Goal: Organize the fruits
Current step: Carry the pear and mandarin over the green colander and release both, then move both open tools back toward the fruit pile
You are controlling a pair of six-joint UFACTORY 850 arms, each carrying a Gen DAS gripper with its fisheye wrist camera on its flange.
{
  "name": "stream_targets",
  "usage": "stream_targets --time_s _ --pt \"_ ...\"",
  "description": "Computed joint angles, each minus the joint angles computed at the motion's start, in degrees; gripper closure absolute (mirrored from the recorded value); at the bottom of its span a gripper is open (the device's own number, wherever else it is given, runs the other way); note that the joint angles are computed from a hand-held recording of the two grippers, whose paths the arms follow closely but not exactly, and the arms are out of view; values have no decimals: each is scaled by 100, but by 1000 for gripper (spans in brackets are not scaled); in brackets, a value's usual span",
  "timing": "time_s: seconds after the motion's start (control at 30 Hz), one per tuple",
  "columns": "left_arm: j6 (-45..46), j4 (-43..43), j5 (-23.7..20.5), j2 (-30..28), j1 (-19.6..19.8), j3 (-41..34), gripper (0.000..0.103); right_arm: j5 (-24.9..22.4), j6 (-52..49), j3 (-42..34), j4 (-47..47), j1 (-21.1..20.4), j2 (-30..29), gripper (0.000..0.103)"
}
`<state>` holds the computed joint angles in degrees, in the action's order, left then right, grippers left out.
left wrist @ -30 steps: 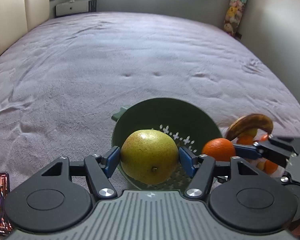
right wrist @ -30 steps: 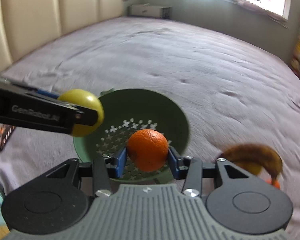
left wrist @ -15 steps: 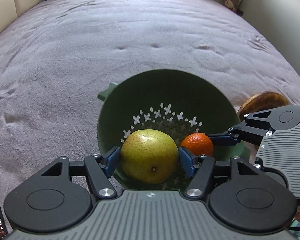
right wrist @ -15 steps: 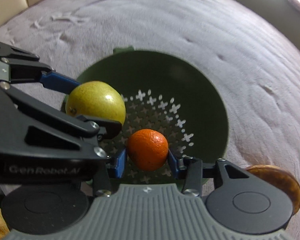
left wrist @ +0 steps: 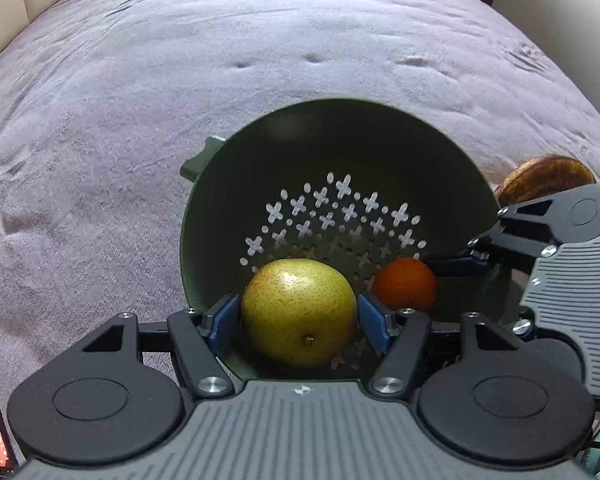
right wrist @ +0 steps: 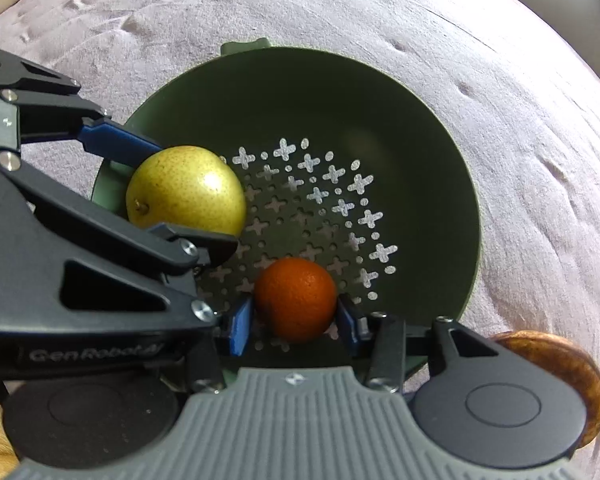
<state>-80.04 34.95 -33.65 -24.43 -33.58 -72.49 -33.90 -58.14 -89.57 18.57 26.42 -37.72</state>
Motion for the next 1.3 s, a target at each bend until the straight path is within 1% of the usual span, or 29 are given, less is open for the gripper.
stream_targets --time_s 0.23,0.33,0.43,0.5,0.53,0.57,0.7,0.8,0.93,1.03,1.1,1.2,1.3 --pt "190 -120 -30 -43 -18 -34 29 70 41 108 -110 -17 100 60" --pt "291 -241 29 -26 -3 -28 28 186 45 212 -186 -20 201 60" --pt "303 -312 17 -15 -6 -39 27 258 20 304 -178 -54 317 56" --pt "-38 47 -27 33 -66 -17 24 295 -41 354 -76 -91 388 52" --pt "-188 190 -52 70 -87 -2 22 286 -137 373 48 -117 424 52" --pt "-317 301 -62 109 -100 16 18 293 -137 395 93 -132 461 47" --pt "-747 600 -192 227 -163 50 18 414 -368 574 401 -175 674 44" --pt "-1031 834 -268 305 -227 55 18 641 -506 793 595 -211 889 41" --pt "-1352 1161 -420 402 -360 39 17 919 -780 1129 1141 -334 1223 33" --pt "-1617 1451 -503 457 -479 31 16 1156 -1022 1424 1709 -461 1492 30" --pt "-1746 1623 -535 482 -564 13 16 1361 -1272 1669 2151 -543 1699 26" --pt "-1762 1787 -542 462 -686 -61 16 1678 -1813 2058 2948 -681 2013 25" --pt "-1831 1947 -550 407 -824 -153 16 1863 -2122 2333 3570 -832 2224 25"
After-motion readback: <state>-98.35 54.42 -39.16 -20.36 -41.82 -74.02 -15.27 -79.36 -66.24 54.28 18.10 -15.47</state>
